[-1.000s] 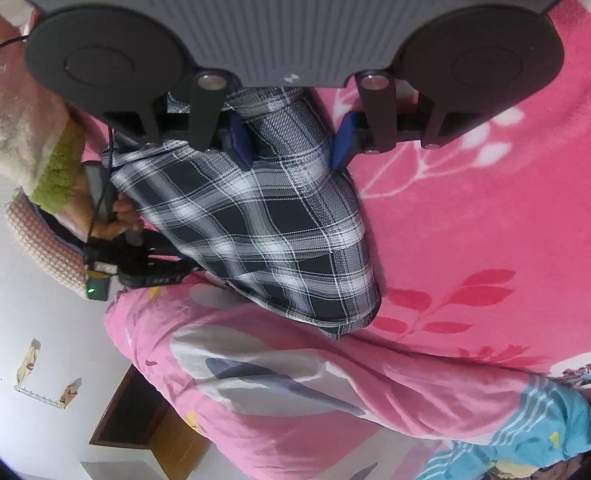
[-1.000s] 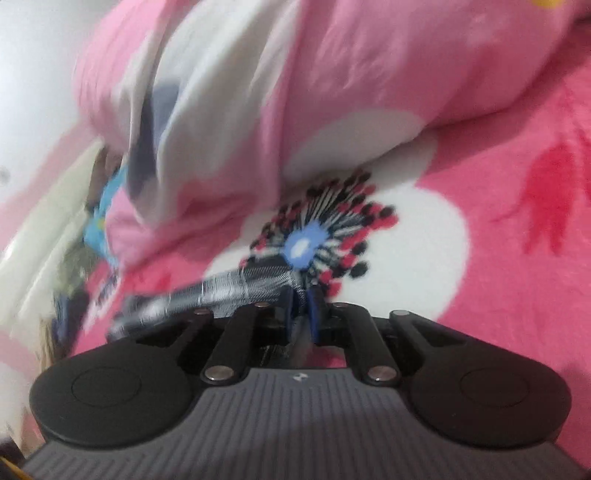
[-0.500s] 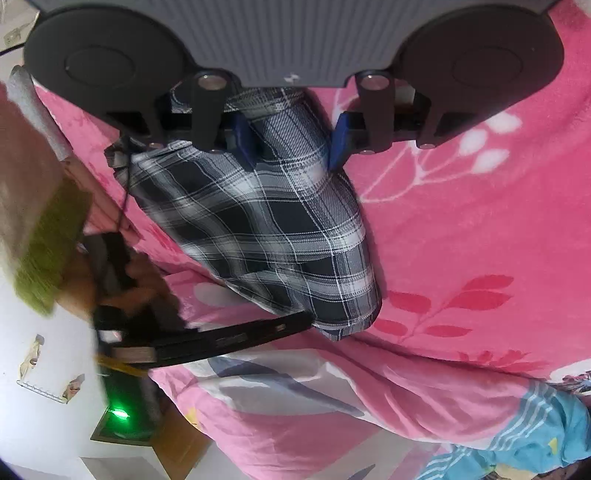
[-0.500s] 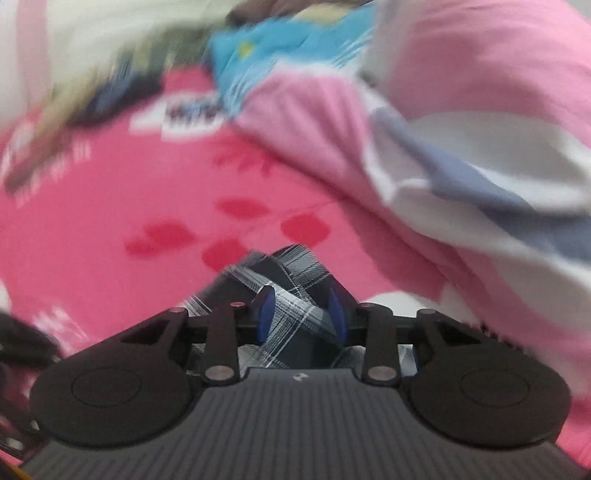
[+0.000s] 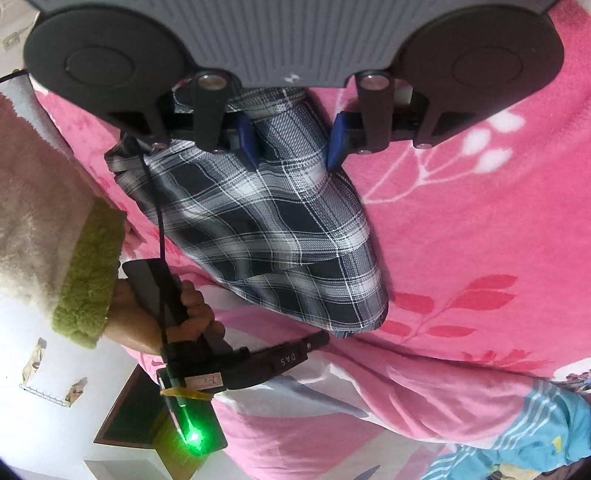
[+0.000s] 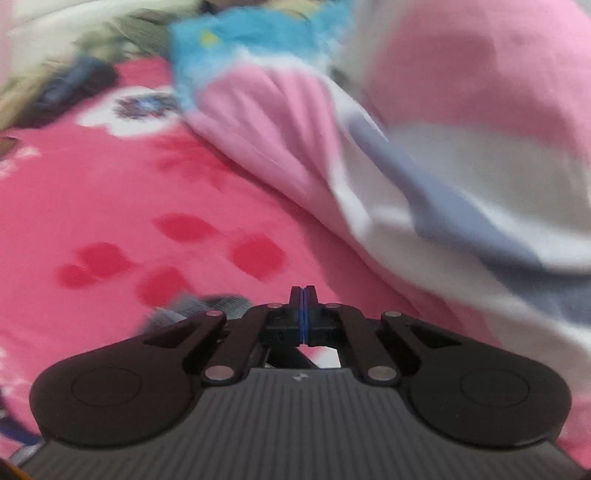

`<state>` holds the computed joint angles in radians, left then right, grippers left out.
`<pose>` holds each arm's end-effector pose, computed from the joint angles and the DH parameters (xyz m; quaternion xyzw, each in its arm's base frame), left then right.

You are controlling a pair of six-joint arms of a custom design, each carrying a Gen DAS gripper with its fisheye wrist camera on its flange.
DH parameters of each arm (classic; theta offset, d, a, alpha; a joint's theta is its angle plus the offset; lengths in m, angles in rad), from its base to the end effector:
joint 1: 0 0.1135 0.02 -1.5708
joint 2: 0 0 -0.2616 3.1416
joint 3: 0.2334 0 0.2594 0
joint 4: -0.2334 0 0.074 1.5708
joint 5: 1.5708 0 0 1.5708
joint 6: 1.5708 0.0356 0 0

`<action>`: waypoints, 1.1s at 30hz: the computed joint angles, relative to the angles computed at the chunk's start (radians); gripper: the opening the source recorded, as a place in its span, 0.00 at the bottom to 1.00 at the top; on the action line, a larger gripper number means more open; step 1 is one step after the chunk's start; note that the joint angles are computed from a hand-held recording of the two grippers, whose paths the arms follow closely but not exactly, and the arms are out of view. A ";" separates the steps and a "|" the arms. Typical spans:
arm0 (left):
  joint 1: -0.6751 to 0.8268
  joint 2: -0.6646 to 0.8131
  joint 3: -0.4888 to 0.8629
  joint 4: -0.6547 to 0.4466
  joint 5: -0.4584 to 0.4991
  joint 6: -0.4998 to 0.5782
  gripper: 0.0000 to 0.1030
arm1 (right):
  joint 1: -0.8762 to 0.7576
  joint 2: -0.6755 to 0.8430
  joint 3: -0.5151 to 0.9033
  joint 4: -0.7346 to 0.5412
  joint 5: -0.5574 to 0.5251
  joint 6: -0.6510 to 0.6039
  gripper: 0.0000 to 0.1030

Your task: Fold clothes

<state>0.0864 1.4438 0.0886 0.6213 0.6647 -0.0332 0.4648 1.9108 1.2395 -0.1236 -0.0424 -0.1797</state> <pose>0.1765 -0.0068 0.0710 0.0807 0.8701 -0.2878 0.3919 0.3738 0.1891 0.1719 -0.3007 0.8753 0.0732 0.3716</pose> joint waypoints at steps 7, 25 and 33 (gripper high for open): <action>0.005 0.010 0.004 0.004 0.007 0.003 0.39 | 0.037 -0.026 0.077 -0.177 -0.139 -0.053 0.18; 0.031 0.007 0.009 -0.028 0.045 0.032 0.33 | 0.137 0.256 0.327 -0.245 0.127 -0.048 0.00; 0.049 0.041 0.018 -0.007 0.075 0.019 0.33 | 0.071 0.124 0.238 -0.201 0.016 0.145 0.42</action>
